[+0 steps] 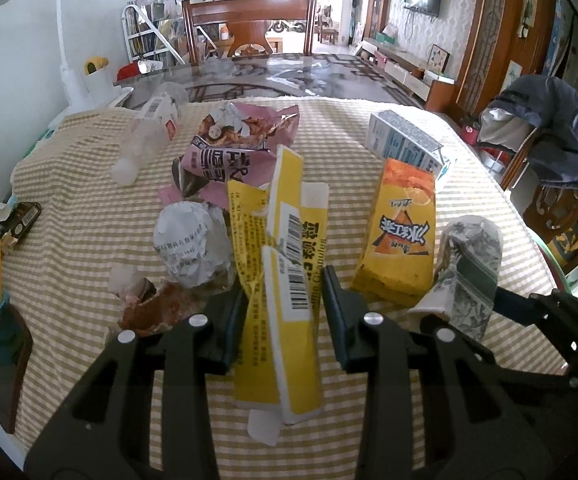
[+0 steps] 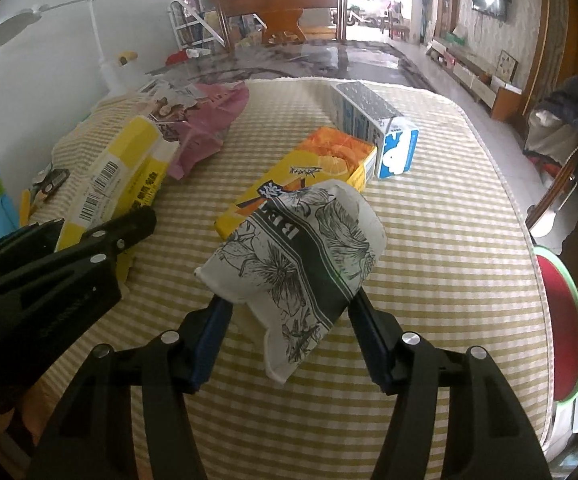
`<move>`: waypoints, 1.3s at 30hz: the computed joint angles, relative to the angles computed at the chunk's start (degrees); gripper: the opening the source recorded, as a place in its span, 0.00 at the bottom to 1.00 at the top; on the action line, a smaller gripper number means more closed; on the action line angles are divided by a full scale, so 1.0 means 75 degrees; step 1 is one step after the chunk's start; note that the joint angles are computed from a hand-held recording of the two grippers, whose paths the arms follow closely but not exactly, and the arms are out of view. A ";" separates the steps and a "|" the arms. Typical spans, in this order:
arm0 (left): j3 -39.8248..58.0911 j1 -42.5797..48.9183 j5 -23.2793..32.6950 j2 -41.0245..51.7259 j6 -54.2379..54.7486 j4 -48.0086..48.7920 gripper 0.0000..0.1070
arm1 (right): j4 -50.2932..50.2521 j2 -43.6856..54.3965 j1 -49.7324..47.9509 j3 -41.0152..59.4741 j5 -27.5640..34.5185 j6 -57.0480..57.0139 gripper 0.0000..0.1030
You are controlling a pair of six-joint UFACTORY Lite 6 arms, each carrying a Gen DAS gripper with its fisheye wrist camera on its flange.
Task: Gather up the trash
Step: 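Grasp the white patterned paper bag with the right tool while the left tool holds the wrapper, then carry the wrapper and paper bag to the red bucket and open both tools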
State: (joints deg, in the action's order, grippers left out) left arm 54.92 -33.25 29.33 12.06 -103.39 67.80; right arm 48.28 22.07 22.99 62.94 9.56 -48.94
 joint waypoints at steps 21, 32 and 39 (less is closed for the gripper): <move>-0.0153 0.0122 -0.0411 0.0118 -0.0608 0.0367 0.32 | 0.2344 -0.1123 -0.1533 -0.0503 0.1599 -0.2217 0.56; 0.1029 -0.1017 0.1013 0.0460 0.0676 -0.0774 0.32 | 0.2426 -0.1731 -0.3990 -0.0610 0.3106 -0.2611 0.56; 0.2308 -0.1218 -0.0027 0.1242 0.1781 -0.1926 0.32 | 0.2398 -0.1517 -0.5244 -0.0368 0.3587 -0.2704 0.56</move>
State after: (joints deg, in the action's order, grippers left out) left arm 72.23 -42.38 29.13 21.38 -90.04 53.35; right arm 66.27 10.70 -16.33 60.18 36.46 -69.23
